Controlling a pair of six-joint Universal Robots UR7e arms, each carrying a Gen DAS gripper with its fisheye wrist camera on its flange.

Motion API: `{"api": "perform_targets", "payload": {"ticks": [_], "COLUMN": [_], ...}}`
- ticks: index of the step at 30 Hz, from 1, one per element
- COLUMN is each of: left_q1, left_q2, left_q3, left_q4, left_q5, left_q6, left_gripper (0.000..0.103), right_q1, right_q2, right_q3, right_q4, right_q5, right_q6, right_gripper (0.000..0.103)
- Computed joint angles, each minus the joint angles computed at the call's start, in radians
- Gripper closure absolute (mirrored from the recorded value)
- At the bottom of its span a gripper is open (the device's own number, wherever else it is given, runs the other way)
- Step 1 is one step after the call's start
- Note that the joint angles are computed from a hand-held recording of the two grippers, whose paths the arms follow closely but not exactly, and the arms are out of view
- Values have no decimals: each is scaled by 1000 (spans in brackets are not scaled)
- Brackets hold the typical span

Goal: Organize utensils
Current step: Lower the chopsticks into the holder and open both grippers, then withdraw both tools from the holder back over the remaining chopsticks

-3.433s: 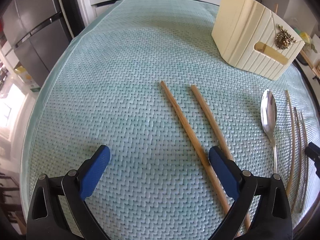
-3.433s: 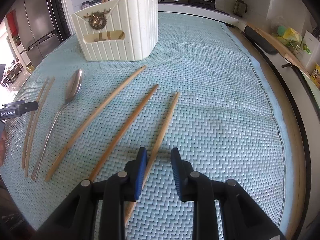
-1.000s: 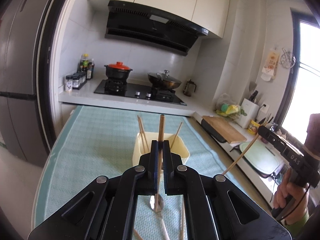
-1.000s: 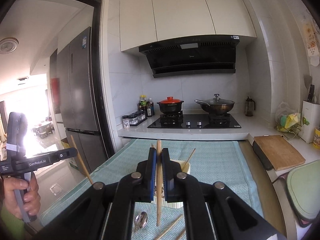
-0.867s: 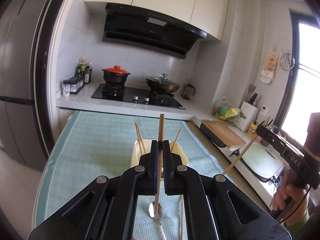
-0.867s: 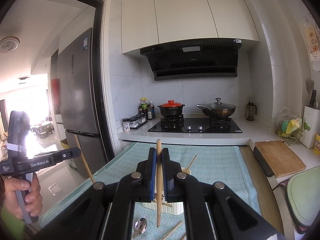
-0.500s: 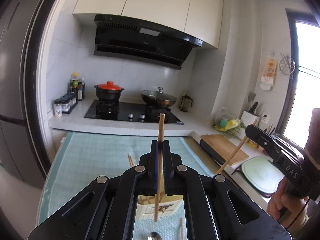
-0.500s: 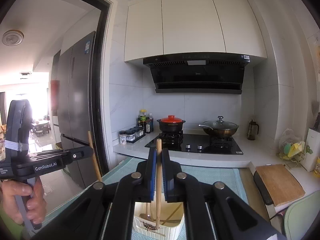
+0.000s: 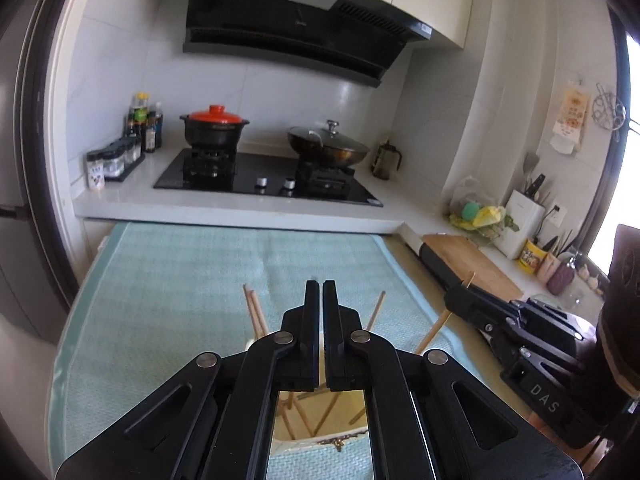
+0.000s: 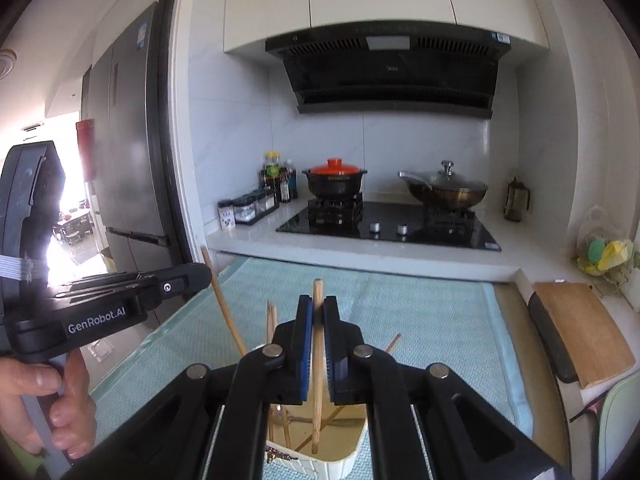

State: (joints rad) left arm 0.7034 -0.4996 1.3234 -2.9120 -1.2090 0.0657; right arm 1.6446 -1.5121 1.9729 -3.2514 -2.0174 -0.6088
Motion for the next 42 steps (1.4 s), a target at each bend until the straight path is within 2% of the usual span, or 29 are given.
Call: {"api": "perform_targets", "payload": {"ticks": [7, 9, 10, 11, 14, 16, 17, 21, 23, 24, 28, 29, 30, 32, 34, 36, 38, 39, 41, 42], "left_q1": [17, 16, 15, 13, 0, -16, -28, -83, -106, -114, -119, -117, -116, -120, -114, -101, -103, -106, -105, -100], "left_q2": [78, 73, 63, 47, -18, -77, -109, -225, -272, -300, -400, -414, -421, -412, -401, -387, -356, -340, -321, -313], "left_q3": [-71, -58, -42, -18, 77, 150, 194, 387, 470, 520, 716, 768, 821, 905, 940, 947, 950, 951, 954, 953], "left_q4": [81, 80, 70, 45, -48, -80, -100, -208, -174, -142, -32, -56, -112, -192, -138, -72, -57, -69, -112, -139], "left_q5": [35, 48, 57, 66, 118, 163, 198, 395, 506, 537, 515, 492, 471, 469, 462, 411, 393, 404, 397, 377], "left_q6": [10, 13, 15, 25, 66, 81, 92, 160, 116, 83, -84, -118, -137, -204, -308, -347, -368, -394, -425, -428], "left_gripper": [100, 84, 64, 45, 18, 7, 2, 0, 0, 0, 0, 0, 0, 0, 1, 1, 1, 1, 1, 1], "right_q1": [-89, -97, -98, -98, -75, -45, -27, 48, 84, 102, 136, 127, 105, 28, -63, -122, -188, -202, -206, -208], "right_q2": [37, 52, 52, 44, 18, -4, -17, -82, -94, -91, -67, -86, -133, -254, -332, -308, -308, -291, -244, -232], "right_q3": [-35, -46, -47, -37, -9, 4, 14, 90, 131, 157, 285, 337, 402, 525, 623, 691, 747, 768, 791, 799], "right_q4": [116, 107, 100, 80, 24, 20, 14, -53, -116, -172, -413, -423, -390, -286, -235, -290, -320, -364, -453, -477], "right_q5": [25, 8, 5, 10, -13, -64, -95, -208, -295, -348, -512, -501, -447, -293, -178, -180, -142, -137, -142, -135], "right_q6": [87, 94, 96, 93, 60, 42, 27, -43, -75, -96, -145, -123, -67, 68, 119, 111, 114, 104, 89, 92], "right_gripper": [96, 77, 53, 41, 40, 37, 32, 19, 15, 15, 14, 14, 14, 14, 14, 14, 14, 13, 0, 0]}}
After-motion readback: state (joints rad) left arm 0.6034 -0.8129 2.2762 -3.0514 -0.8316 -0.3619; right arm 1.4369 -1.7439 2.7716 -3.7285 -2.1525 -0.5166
